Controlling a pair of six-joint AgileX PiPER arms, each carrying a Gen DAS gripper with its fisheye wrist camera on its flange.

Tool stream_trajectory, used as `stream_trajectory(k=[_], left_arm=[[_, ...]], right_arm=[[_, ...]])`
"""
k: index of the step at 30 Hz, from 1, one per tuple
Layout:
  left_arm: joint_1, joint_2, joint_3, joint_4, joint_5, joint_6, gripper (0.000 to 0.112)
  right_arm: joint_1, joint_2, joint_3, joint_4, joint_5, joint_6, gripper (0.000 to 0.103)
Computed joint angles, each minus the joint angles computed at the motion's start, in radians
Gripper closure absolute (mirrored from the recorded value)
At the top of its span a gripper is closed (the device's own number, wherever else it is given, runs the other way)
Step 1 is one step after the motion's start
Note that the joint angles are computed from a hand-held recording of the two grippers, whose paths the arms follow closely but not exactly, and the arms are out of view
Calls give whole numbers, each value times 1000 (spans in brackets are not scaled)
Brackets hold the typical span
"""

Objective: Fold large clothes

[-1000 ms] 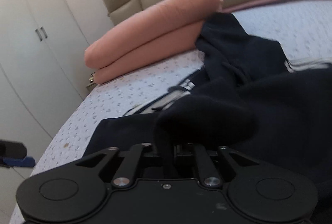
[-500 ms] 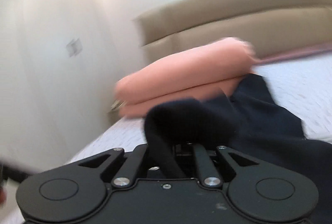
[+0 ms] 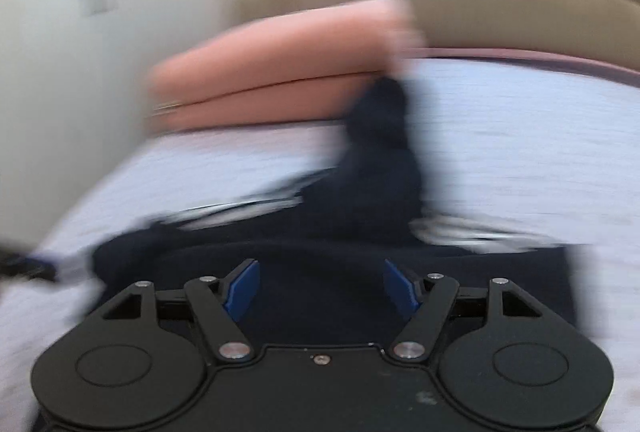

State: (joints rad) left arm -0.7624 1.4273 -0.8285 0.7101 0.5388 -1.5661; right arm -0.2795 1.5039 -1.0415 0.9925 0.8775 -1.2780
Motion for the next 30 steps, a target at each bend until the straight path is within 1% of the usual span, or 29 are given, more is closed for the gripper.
stream_trajectory(k=[2,3,4,5,7,8,9,10,12,13,14,15,16,17,18,19,20,21,22,23,26,27,28,29,30], left_arm=[[-4,22,-16,-5,-14,30,21],[-6,39,-29,-17,-25,58,24],[-6,63,-50,-45,-37,111,25],[-8,86,-72,-71,-43,162,27],[-25,137,-114,-69,-32,189,27],[-31,160,-131,-63,-24,187,27],[-32,178,-140,-65,-23,193,27],[-28,197,-152,-82,-22,215,27],[-20,228,-169,-121,-9,258,27],[-17,241,-175,-137,0,274,28],[-18,243,-176,-142,7,277,29],[-22,238,-169,-137,8,266,29],[-25,229,-158,-130,2,256,29],[-28,217,-148,-127,-1,250,28],[-28,207,-141,-124,-2,248,27],[-30,194,-131,-114,-2,235,27],[-26,186,-126,-109,-3,225,26],[-18,177,-121,-111,-7,220,25],[-4,173,-119,-128,-17,233,25],[15,166,-118,-160,-30,263,25],[85,160,-135,-284,-68,409,25],[112,164,-147,-325,-75,463,25],[142,171,-166,-369,-78,519,25],[171,181,-189,-409,-80,573,25],[209,197,-221,-459,-83,649,25]], right_arm=[[-48,116,-117,-98,-109,127,20],[-61,182,-188,-172,-126,223,19],[-69,255,-269,-242,-111,322,19],[-80,325,-350,-283,-64,391,19],[-79,416,-449,-328,3,469,19],[-64,453,-489,-360,30,500,32],[-57,470,-493,-352,29,493,80],[-53,457,-457,-304,-13,452,96],[-46,442,-434,-257,-80,438,95],[-45,449,-438,-259,-99,452,95],[-51,473,-466,-265,-85,488,95],[-65,500,-496,-251,-50,507,91],[-85,510,-512,-234,-12,513,87],[-109,504,-514,-229,12,513,65],[-129,488,-502,-229,27,510,56],[-151,457,-477,-239,40,499,54],[-168,441,-460,-236,60,473,46],[-195,419,-450,-244,109,454,30],[-216,406,-443,-260,156,442,23],[-237,390,-435,-293,202,443,23],[-273,385,-411,-350,290,443,23],[-284,382,-394,-341,303,418,35],[-297,356,-350,-320,279,357,53],[-309,327,-311,-308,252,314,98],[-325,314,-288,-276,254,291,99]])
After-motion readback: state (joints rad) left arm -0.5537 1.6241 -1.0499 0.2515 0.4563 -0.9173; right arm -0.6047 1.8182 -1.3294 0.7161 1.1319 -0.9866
